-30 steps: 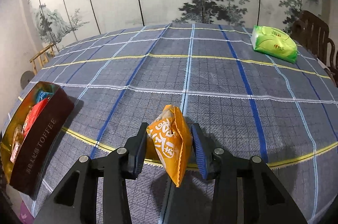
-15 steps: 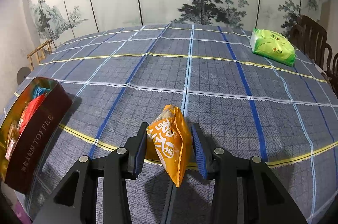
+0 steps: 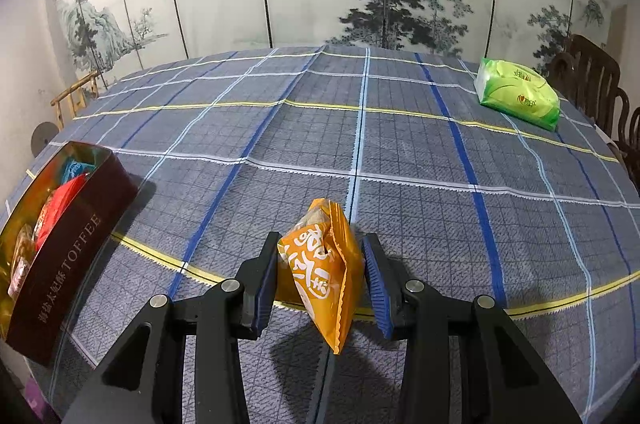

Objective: Organize snacks
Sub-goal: 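Lower the yellow packet into the tin and open the left gripper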

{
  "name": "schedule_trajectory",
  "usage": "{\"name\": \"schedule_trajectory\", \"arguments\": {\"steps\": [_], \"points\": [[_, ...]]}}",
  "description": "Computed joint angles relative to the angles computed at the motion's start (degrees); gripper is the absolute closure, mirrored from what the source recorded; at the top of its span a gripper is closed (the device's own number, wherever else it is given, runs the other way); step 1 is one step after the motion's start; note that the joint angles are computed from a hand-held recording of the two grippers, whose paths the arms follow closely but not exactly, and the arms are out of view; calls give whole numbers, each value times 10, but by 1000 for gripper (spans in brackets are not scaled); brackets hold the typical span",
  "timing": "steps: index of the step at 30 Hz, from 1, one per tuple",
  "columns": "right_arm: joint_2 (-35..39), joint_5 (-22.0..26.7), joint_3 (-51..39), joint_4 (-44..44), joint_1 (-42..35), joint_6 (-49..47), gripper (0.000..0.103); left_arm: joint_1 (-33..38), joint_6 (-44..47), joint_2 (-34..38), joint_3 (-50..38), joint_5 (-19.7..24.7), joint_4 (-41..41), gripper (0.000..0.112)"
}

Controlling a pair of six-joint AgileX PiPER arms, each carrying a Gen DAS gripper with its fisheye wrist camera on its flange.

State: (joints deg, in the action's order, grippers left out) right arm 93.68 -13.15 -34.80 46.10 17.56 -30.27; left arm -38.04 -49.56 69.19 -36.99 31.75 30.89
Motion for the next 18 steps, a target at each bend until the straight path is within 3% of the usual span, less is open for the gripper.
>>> {"name": "schedule_trajectory", "arguments": {"steps": [5,18], "points": [[-3,1,4,-27,-5,31,62,49,49,6,18,-28,-39,90],[-31,4,18,-25,-4,34,62,34,37,32,9,-44,-15,90]]}}
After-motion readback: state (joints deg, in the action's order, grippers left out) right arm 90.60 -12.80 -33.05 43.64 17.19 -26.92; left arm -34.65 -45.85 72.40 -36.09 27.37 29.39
